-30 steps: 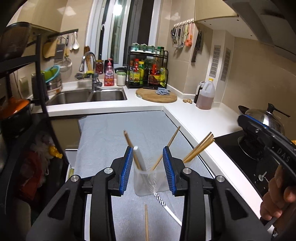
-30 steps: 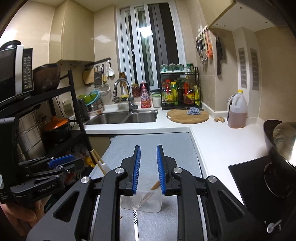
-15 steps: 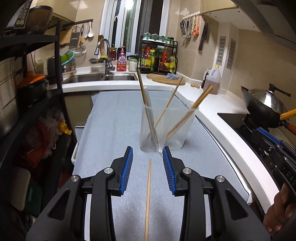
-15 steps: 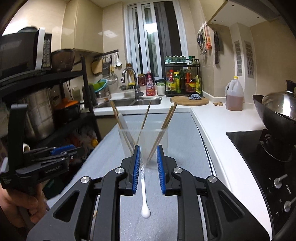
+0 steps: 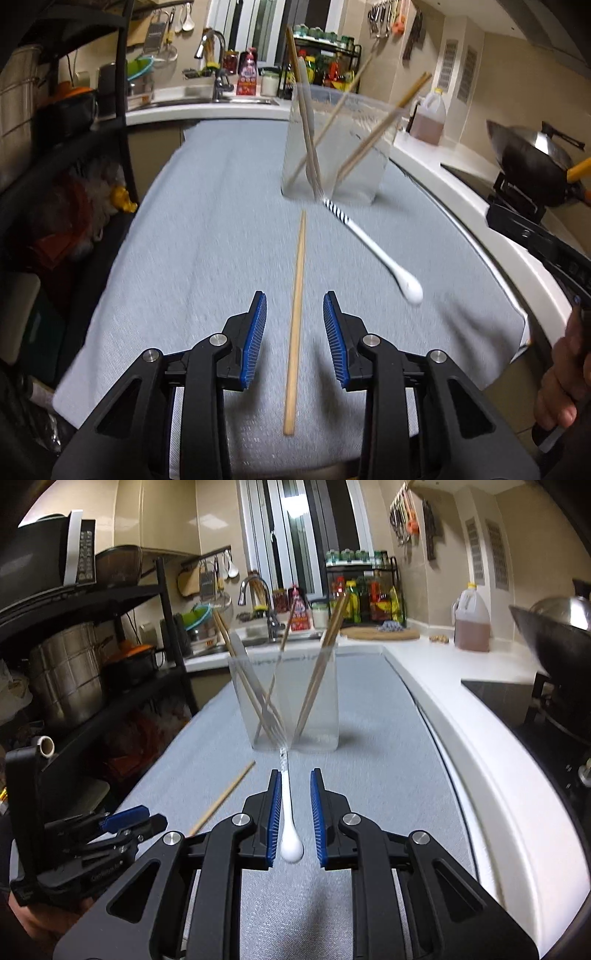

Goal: Organize utensils
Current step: 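Lower the left tool onto the last chopstick and close it while the right tool lowers to the white spoon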

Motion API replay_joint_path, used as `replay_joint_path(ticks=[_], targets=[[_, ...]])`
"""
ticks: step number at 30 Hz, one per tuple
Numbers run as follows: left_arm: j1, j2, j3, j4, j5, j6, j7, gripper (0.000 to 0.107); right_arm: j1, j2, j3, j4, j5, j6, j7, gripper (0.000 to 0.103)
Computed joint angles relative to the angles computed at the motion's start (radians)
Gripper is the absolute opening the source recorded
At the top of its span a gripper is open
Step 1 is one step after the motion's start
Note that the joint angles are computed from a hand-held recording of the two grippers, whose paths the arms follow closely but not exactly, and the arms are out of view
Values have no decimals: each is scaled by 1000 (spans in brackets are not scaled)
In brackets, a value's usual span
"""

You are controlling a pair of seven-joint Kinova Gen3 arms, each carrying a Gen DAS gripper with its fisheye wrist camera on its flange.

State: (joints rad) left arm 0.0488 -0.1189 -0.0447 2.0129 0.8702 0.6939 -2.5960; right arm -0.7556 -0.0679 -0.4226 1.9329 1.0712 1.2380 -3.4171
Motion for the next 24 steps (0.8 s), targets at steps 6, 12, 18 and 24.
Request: replay_joint_path(ticks=[6,12,18,24], targets=[[-9,-6,-10,40,-2,1,-26,32,42,44,63,37,-47,-180,26,18],[-10,-25,0,69,-82,-8,27,26,65,88,109,28,-84,-260,84,19],[31,-54,5,96,-122,-73,34,16,56,113,127,10,-114,-232,115,24],[62,-53,-15,96,-111,-72,13,7,35,111,129,25,-105,-212,102,23]])
